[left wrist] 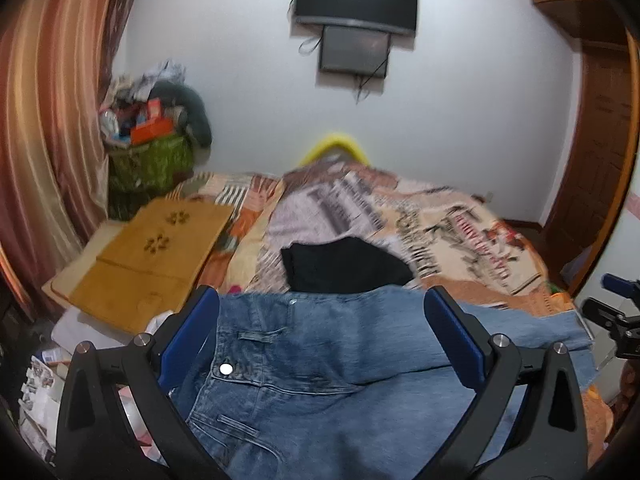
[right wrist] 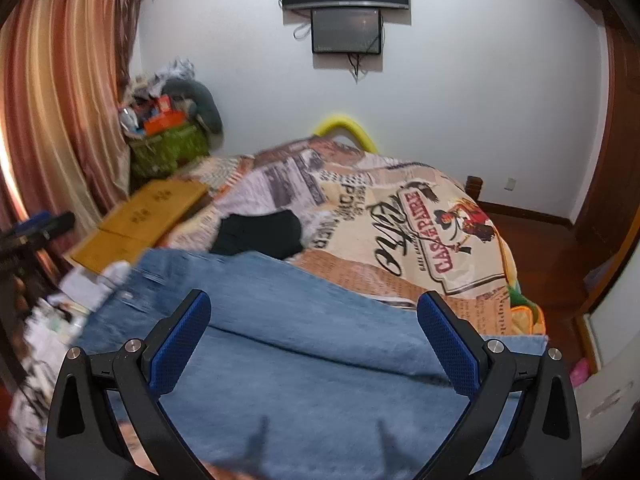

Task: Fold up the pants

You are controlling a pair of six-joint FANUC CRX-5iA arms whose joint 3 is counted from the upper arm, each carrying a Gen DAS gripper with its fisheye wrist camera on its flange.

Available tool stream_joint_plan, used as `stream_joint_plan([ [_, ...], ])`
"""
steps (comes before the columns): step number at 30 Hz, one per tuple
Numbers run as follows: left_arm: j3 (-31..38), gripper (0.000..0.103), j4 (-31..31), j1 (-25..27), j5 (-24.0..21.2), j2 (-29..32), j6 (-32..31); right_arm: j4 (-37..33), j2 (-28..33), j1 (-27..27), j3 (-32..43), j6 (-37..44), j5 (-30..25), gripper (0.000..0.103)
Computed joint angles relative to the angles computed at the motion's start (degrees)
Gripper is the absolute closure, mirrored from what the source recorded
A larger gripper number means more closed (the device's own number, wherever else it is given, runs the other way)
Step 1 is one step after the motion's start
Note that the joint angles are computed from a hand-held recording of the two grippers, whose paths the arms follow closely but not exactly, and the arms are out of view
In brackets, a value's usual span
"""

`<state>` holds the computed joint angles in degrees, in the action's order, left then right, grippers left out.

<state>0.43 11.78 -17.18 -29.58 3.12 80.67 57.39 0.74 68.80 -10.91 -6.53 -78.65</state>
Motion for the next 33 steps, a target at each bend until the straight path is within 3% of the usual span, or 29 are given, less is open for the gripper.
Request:
stream_joint_plan([
  [6, 7.34, 0.000, -3.77, 2.32, -5.47, 9.25, 0.41, -3.64, -0.07, -4.90, -2.18, 3.99, 5.27, 0.000],
  [11, 13.89, 0.001, 0.61, 5.58, -13.36, 17.52, -1.32, -9.68, 0.33, -10.50, -2.19, 8.77, 11.41, 0.001],
  [13, 18.16, 0.015, 0.33, 6.66, -17.60, 21.25, -0.27, -11.65, 0.92, -12.49, -1.92, 11.14, 13.15, 0.001],
  [17, 25.05, 0.021, 0.30, 8.40, -23.55, 27.21, 1.83, -16.12, 2.18, -16.43, -0.76, 16.87, 16.96, 0.001],
  [19, 29.09, 0.035, 1.15, 9.10, -26.68, 30.78, 2.24, -18.73, 2.40, -18.56, -0.35, 20.40, 19.65, 0.001],
  [23, 35.60, 0.044, 2.87, 9.70, -31.01, 36.33, 2.72, -25.42, 4.34, -22.32, 2.59, 30.27, 22.62, 0.002],
  [25, 39.31, 0.057, 3.41, 9.73, -33.43, 39.18, 3.08, -28.35, 5.62, -23.71, 4.41, 34.61, 23.05, 0.003],
  [27, 42.62, 0.067, 4.08, 9.78, -35.93, 41.65, 3.23, -30.80, 7.14, -25.00, 6.48, 38.92, 23.15, 0.010],
  [33, 46.64, 0.076, 6.00, 10.29, -37.88, 44.85, 3.99, -40.63, 10.99, -28.35, 12.63, 51.89, 23.52, 0.022],
])
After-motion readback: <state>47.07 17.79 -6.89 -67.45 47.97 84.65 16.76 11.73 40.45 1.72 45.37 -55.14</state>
